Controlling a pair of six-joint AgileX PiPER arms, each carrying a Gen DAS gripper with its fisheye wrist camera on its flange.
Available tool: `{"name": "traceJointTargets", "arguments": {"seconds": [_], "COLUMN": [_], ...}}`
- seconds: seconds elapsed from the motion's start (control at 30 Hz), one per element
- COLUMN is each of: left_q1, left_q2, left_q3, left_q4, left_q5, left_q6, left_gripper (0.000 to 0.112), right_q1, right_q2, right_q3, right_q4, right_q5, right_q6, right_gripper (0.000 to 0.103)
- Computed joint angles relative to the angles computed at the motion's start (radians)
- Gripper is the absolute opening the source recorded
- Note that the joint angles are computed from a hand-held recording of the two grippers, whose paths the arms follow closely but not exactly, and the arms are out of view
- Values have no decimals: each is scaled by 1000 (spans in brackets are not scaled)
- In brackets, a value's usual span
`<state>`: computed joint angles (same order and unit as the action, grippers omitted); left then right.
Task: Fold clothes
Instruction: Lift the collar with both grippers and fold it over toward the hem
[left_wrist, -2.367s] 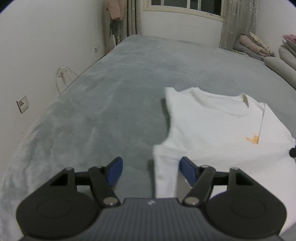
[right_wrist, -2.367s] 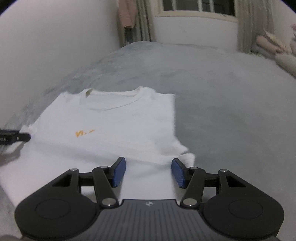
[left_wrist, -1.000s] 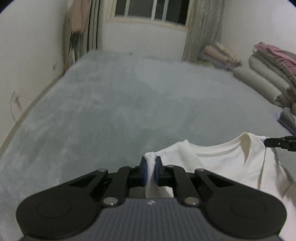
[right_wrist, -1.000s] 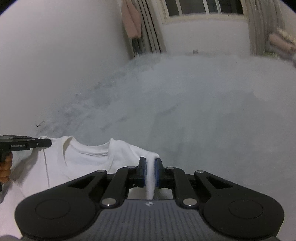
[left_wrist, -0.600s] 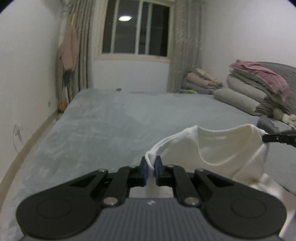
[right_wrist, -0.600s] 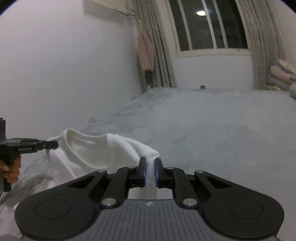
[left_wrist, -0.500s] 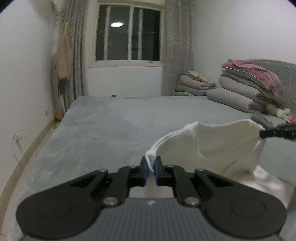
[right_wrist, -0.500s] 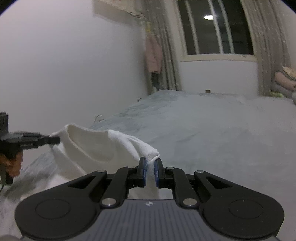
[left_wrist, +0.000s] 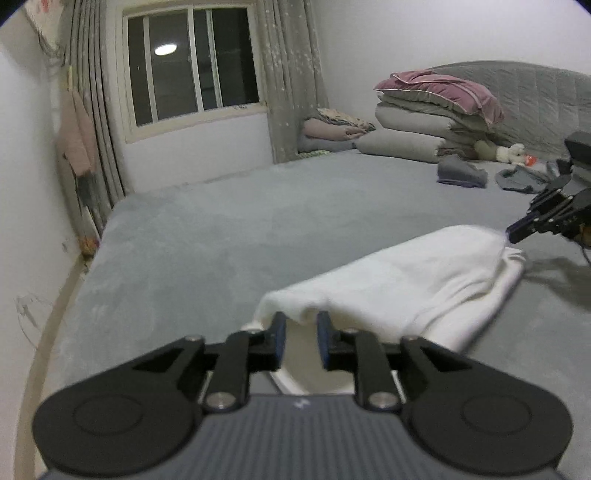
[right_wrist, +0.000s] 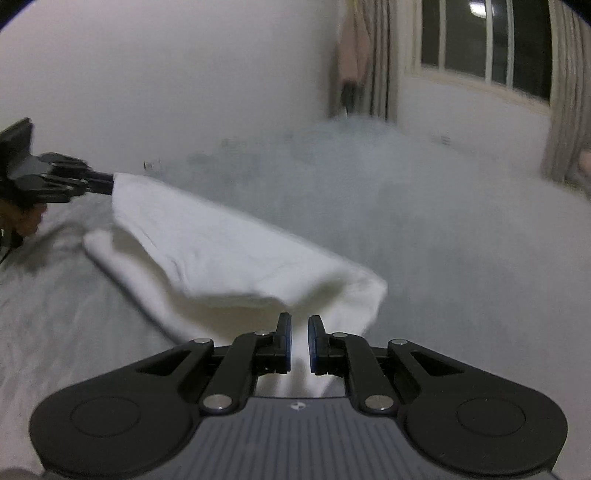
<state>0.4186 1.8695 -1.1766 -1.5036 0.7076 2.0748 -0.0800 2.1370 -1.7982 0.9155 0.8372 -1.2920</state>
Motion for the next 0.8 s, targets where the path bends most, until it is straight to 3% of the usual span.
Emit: {"name": "traceJointTargets", "arguments": {"seconds": [0.1,0.13,0.17,0.23,0.33,0.4,0.5,0.57,0.6,0.63,0.67,0.8], "left_q1": [57,56,52,16,-33,-64,-105,-113,-117,-121,-125,-108], "left_q2": [-18,-21,-23,-16,17,45,96,128,145,162,179,183], "left_q3": [-6,-26,-52,-96,-173,-213,-265,-286,-297,-309,-321,-309], "left_q4": [36,56,90,148,263,330,427,444,453,461,470,409], "left_q5": [101,104,98,36,-15,-60,-126,-124,-123,-120,-118,-111], "left_q6": [-103,-183,-283,-483,-783,-944,-1153,-1224,-1259,-1295,-1331,-1306], "left_gripper": [25,34,39,46,49,56,56,51,42,24,17,10], "right_q1": [-15,-17,-17,-9,12,20,40,53,54,48,41,0], "right_q2": [7,19,33,71,104,125,141,146,145,149,156,167], "right_q3": [-45,-73,-104,-183,-229,-237,-228,-207,-191,-187,-189,-164], "right_q4": [22,19,13,-13,-47,-40,-76,-101,-83,-46,-7,171], "right_q5": [39,54,70,89,55,62,56,24,7,5,10,40], "right_q6": [65,126,198,370,620,696,772,797,783,761,743,653], "right_gripper": [13,21,39,52,52,52,51,40,36,23,13,11]}}
